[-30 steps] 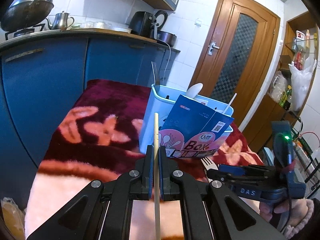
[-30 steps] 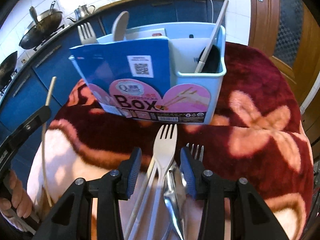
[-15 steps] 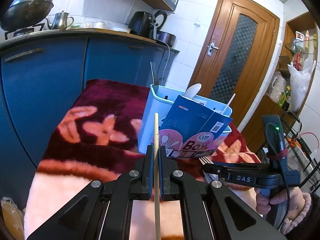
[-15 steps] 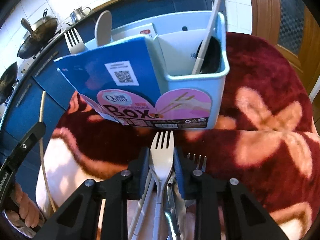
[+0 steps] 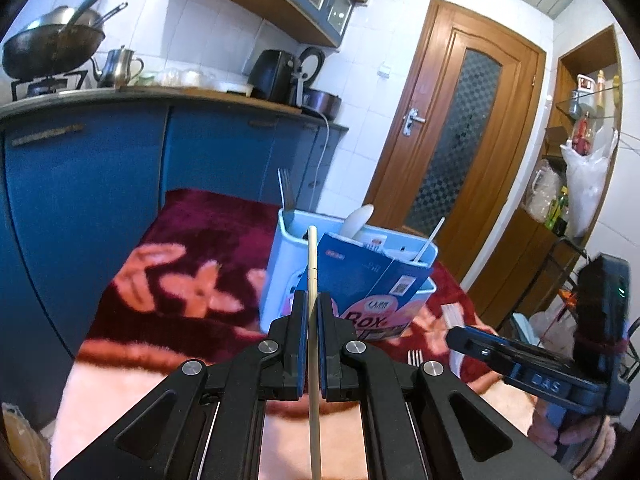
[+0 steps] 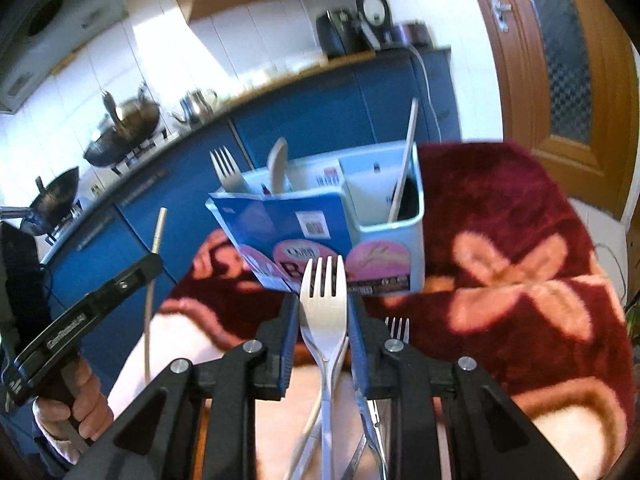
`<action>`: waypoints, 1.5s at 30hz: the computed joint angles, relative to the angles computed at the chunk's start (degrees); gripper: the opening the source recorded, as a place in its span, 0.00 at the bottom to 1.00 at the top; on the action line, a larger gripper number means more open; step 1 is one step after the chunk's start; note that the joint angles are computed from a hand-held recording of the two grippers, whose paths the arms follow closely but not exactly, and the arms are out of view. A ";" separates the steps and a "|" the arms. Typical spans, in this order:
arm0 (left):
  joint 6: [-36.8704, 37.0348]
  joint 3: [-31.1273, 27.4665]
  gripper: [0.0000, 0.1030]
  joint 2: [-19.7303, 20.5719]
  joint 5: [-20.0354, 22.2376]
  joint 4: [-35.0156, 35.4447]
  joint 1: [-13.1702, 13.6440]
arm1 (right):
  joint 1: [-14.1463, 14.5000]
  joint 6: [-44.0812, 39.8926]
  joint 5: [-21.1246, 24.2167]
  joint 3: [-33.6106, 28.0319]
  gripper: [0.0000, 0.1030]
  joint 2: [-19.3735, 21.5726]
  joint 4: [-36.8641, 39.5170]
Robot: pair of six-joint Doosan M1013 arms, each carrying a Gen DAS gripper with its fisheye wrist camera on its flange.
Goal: Organize utensils
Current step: 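Carry the chopstick and fork over the caddy and release both into it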
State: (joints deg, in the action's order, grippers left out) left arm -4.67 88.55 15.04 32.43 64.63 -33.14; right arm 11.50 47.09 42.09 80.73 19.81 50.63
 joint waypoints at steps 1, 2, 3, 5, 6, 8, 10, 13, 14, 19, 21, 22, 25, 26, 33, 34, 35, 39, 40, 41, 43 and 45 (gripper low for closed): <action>-0.99 0.01 0.04 -0.08 0.28 1.13 -0.15 | -0.12 -1.63 -1.13 0.84 0.26 -0.60 1.48; -1.33 -0.07 0.04 -0.09 0.50 1.56 -0.24 | -0.15 -3.57 -2.61 1.77 0.26 -1.26 3.29; -1.80 -0.17 0.04 -0.10 0.81 2.14 -0.33 | -0.21 -5.93 -4.12 2.74 0.26 -1.94 5.50; -2.03 -0.56 0.04 -0.03 1.38 2.83 -0.42 | -0.27 -9.96 -6.60 4.13 0.26 -3.01 9.13; -2.00 -0.80 0.04 0.03 1.64 3.03 -0.44 | -0.11 -12.11 -8.11 4.72 0.26 -3.51 11.07; -2.23 -1.42 0.04 0.21 2.09 3.98 -0.44 | 0.03 -15.59 -10.45 5.51 0.26 -4.32 14.13; -3.19 -1.97 0.04 0.42 2.48 5.98 -0.41 | -0.11 -18.38 -11.06 5.68 0.26 -4.68 16.81; -4.20 -3.15 0.04 0.86 2.98 8.56 -0.15 | -0.16 -19.76 -11.36 5.31 0.26 -4.69 18.37; -4.61 -3.47 0.04 1.00 3.05 9.35 -0.03 | -0.16 -19.97 -11.40 5.05 0.26 -4.62 18.52; -9.36 -5.32 0.04 1.84 3.76 15.56 0.72 | -0.17 -19.71 -12.27 3.90 0.26 -4.18 18.79; -10.59 -6.05 0.04 2.24 4.18 17.28 1.02 | -0.29 -19.68 -12.40 3.36 0.26 -3.96 19.03; -11.70 -6.63 0.04 2.60 4.65 18.63 1.21 | -0.29 -19.74 -12.65 3.14 0.26 -3.86 19.27; -14.11 -7.86 0.04 3.48 5.73 21.65 1.59 | -0.43 -20.52 -13.15 2.37 0.26 -3.41 20.32; -15.22 -8.17 0.04 3.81 6.47 23.24 1.63 | -0.48 -20.86 -13.23 1.98 0.26 -3.16 20.84; -19.85 -11.39 0.04 7.00 12.79 30.83 1.85 | -0.78 -22.05 -13.55 -0.29 0.26 -1.39 23.07; -21.04 -11.74 0.04 7.36 13.39 31.68 1.99 | -0.73 -22.26 -13.67 -0.67 0.26 -1.11 23.19; -22.44 -12.07 0.04 7.77 14.20 32.76 2.12 | -0.63 -22.87 -13.95 -1.15 0.26 -0.74 23.51; -25.39 -13.40 0.04 9.41 17.56 35.08 2.46 | -0.44 -25.86 -14.79 -2.33 0.26 0.25 25.96; -25.39 -13.75 0.04 9.72 17.99 35.05 2.49 | -0.36 -26.45 -15.11 -2.57 0.26 0.49 26.60; -25.39 -14.12 0.04 10.18 18.52 35.02 2.60 | -0.31 -26.97 -15.39 -2.97 0.26 0.84 27.28; -25.46 -14.65 0.04 10.85 18.61 34.59 2.84 | -0.27 -27.12 -15.60 -3.77 0.26 1.41 27.66; -25.78 -14.63 0.04 11.17 18.33 34.32 2.98 | -0.21 -27.77 -16.03 -4.58 0.26 2.04 28.77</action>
State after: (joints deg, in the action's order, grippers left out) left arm -30.44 73.92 26.20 50.76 98.95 -30.15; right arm 11.30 19.33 26.06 76.15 21.85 79.40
